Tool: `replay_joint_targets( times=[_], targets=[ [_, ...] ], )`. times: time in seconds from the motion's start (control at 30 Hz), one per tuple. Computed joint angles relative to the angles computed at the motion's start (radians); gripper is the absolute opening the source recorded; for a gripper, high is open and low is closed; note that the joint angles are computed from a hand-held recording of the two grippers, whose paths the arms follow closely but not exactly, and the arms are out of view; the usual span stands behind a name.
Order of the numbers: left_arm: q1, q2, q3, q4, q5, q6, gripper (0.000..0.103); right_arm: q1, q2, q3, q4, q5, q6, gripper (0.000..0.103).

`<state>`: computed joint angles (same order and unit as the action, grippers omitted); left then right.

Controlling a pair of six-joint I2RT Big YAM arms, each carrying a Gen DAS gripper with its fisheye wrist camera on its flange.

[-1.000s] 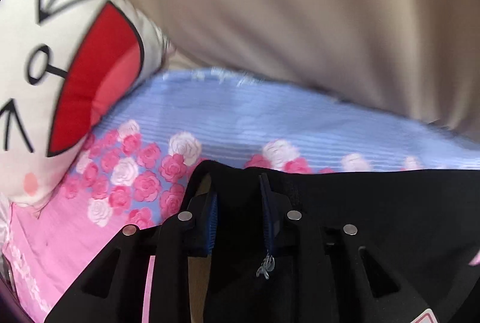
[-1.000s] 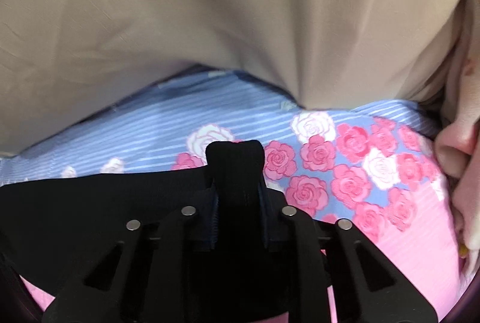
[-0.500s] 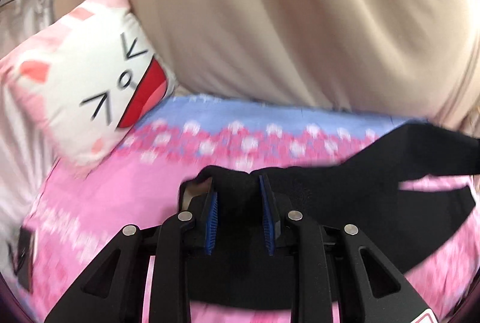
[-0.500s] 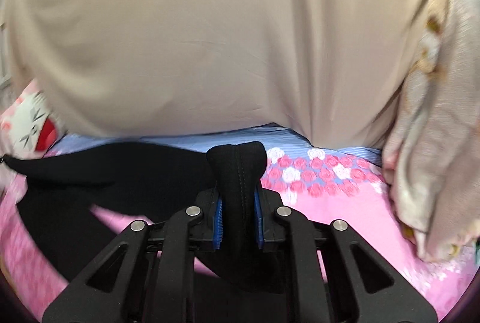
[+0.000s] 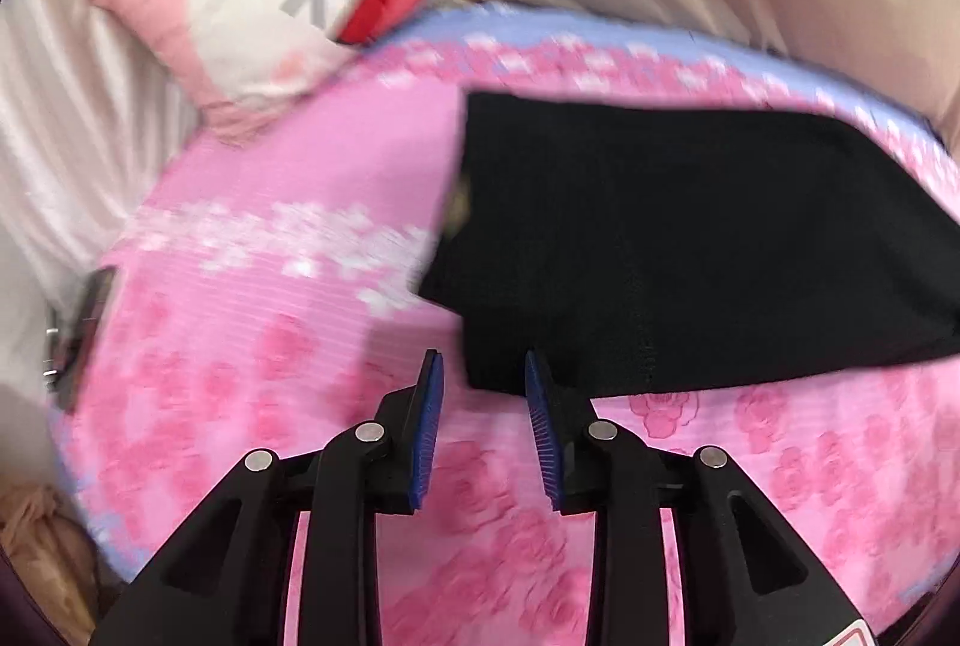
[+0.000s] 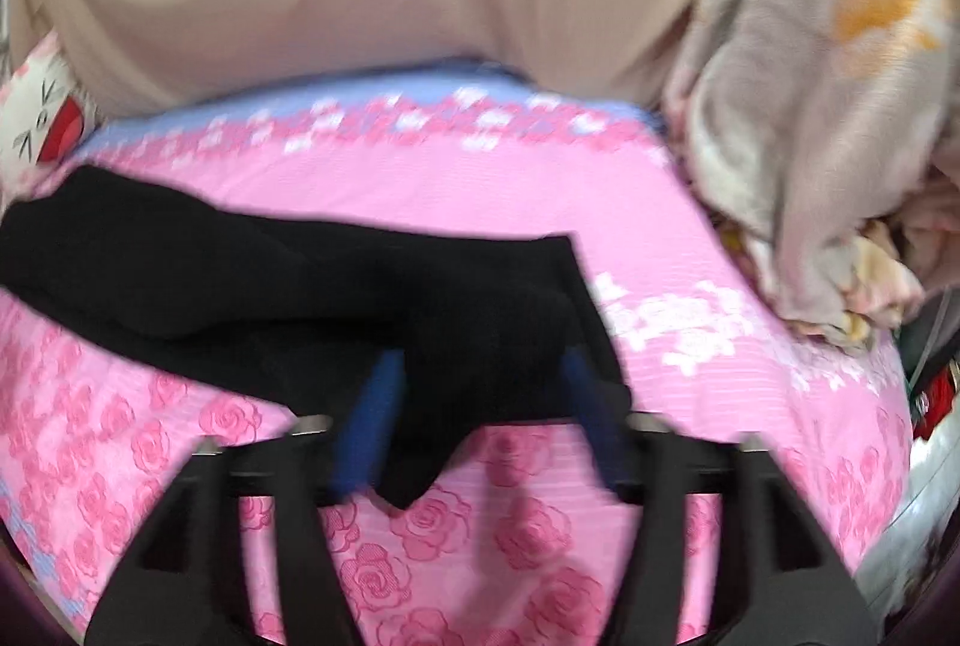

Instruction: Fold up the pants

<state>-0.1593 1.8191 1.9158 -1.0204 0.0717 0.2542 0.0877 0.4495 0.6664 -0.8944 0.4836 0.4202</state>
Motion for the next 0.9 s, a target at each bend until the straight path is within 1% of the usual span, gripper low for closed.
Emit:
replay_joint_targets(
  times=[0.03, 0.1, 0.13, 0.17, 0.2, 0.23, 0.27, 0.3, 0.33, 0.37, 0.4, 0.43, 0.47, 0.5, 0.53, 0.6, 0.63, 0.67, 0.7, 0.73, 0.77, 0.8, 0.83, 0.87, 0.9],
  targets=[
    [0.005, -0.022, -0.002, 0.006, -0.018, -0.009, 0.036, 0.032, -0.030, 0.001, -0.003, 0.032, 0.010, 0.082],
    [0.010, -0.058, 0.012, 0.010, -0.046, -0.027, 0.042, 0.079, -0.064, 0.015, -0.011, 0.077, 0.021, 0.088],
    [0.005, -0.058, 0.032, -0.004, -0.044, -0.026, 0.043, 0.074, -0.056, 0.026, -0.009, 0.081, 0.002, 0.091],
    [-0.005, -0.064, 0.045, -0.018, -0.042, -0.019, 0.044, 0.040, -0.024, 0.040, -0.006, 0.061, -0.035, 0.092],
    [-0.026, -0.076, 0.042, -0.008, -0.052, -0.009, 0.050, 0.002, 0.000, 0.046, -0.003, 0.025, -0.057, 0.092],
    [-0.048, -0.083, 0.038, 0.005, -0.060, 0.003, 0.059, -0.076, 0.036, 0.048, 0.019, -0.064, -0.082, 0.092],
    [-0.069, -0.085, 0.033, 0.014, -0.068, 0.015, 0.063, -0.120, 0.054, 0.043, 0.032, -0.127, -0.083, 0.092],
    [-0.105, -0.088, 0.018, 0.034, -0.084, 0.035, 0.067, -0.188, 0.085, 0.038, 0.060, -0.213, -0.088, 0.092],
    [-0.134, -0.083, 0.012, 0.043, -0.095, 0.049, 0.067, -0.227, 0.108, 0.035, 0.084, -0.277, -0.089, 0.092],
    [-0.166, -0.078, 0.003, 0.055, -0.110, 0.061, 0.067, -0.284, 0.147, 0.036, 0.103, -0.376, -0.096, 0.085],
    [-0.203, -0.073, -0.015, 0.077, -0.121, 0.060, 0.067, -0.319, 0.187, 0.037, 0.124, -0.450, -0.101, 0.051],
    [-0.237, -0.060, -0.023, 0.080, -0.117, 0.057, 0.068, -0.325, 0.210, 0.040, 0.134, -0.480, -0.110, 0.030],
    [-0.256, -0.049, -0.021, 0.077, -0.118, 0.049, 0.068, -0.315, 0.237, 0.057, 0.139, -0.478, -0.139, 0.015],
    [-0.286, -0.034, -0.026, 0.075, -0.122, 0.030, 0.068, -0.269, 0.243, 0.083, 0.140, -0.404, -0.183, 0.014],
    [-0.306, -0.018, -0.023, 0.070, -0.132, 0.017, 0.068, -0.224, 0.224, 0.111, 0.141, -0.342, -0.229, 0.014],
    [-0.329, 0.012, -0.014, 0.057, -0.156, -0.008, 0.068, -0.152, 0.156, 0.151, 0.146, -0.244, -0.282, 0.014],
    [-0.336, 0.021, -0.016, 0.051, -0.172, -0.021, 0.068, -0.099, 0.115, 0.165, 0.156, -0.172, -0.324, 0.014],
    [-0.339, 0.029, -0.017, 0.047, -0.181, -0.034, 0.068, 0.000, 0.068, 0.171, 0.155, -0.029, -0.405, 0.016],
    [-0.342, 0.037, -0.024, 0.038, -0.187, -0.044, 0.068, 0.095, 0.043, 0.168, 0.124, 0.110, -0.480, 0.020],
    [-0.341, 0.040, -0.030, 0.035, -0.195, -0.046, 0.070, 0.147, 0.032, 0.147, 0.083, 0.204, -0.498, 0.026],
    [-0.342, 0.036, -0.047, 0.047, -0.208, -0.052, 0.072, 0.160, 0.026, 0.116, 0.018, 0.255, -0.462, 0.043],
    [-0.341, 0.018, -0.081, 0.089, -0.215, -0.059, 0.076, 0.140, 0.028, 0.087, -0.063, 0.247, -0.409, 0.047],
    [-0.340, 0.011, -0.091, 0.096, -0.217, -0.065, 0.076, 0.121, 0.030, 0.061, -0.129, 0.229, -0.367, 0.046],
    [-0.340, 0.011, -0.092, 0.092, -0.213, -0.072, 0.077, 0.122, 0.022, 0.021, -0.211, 0.237, -0.294, 0.046],
    [-0.339, 0.012, -0.089, 0.084, -0.208, -0.081, 0.077, 0.126, 0.000, -0.007, -0.258, 0.233, -0.222, 0.046]
  ],
)
